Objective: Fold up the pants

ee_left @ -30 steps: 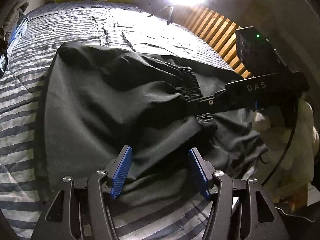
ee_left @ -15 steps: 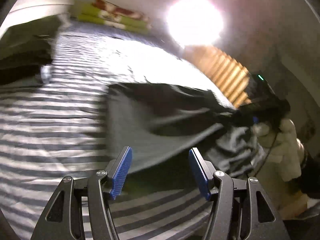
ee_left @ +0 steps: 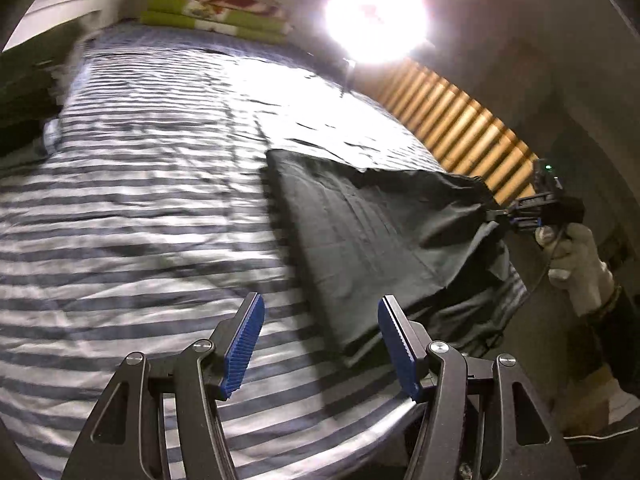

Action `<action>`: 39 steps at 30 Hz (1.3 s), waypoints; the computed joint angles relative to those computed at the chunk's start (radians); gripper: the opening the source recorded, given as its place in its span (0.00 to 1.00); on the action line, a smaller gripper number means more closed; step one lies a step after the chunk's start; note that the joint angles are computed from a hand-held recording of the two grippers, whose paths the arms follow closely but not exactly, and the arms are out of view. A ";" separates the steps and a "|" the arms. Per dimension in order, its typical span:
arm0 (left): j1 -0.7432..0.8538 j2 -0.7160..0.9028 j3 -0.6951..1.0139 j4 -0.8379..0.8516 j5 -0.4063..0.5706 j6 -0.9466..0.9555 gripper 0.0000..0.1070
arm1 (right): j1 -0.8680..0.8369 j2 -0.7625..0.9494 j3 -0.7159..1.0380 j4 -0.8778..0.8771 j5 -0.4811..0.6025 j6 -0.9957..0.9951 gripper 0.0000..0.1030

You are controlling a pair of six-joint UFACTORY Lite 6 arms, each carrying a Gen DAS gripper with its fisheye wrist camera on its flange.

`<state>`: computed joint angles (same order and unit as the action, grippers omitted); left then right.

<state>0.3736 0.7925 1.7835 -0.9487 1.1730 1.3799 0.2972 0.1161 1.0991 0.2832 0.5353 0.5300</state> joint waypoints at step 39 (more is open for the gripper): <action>-0.273 -0.269 -0.438 0.004 -0.211 0.024 0.59 | -0.023 -0.151 -0.295 -0.660 -0.011 0.336 0.24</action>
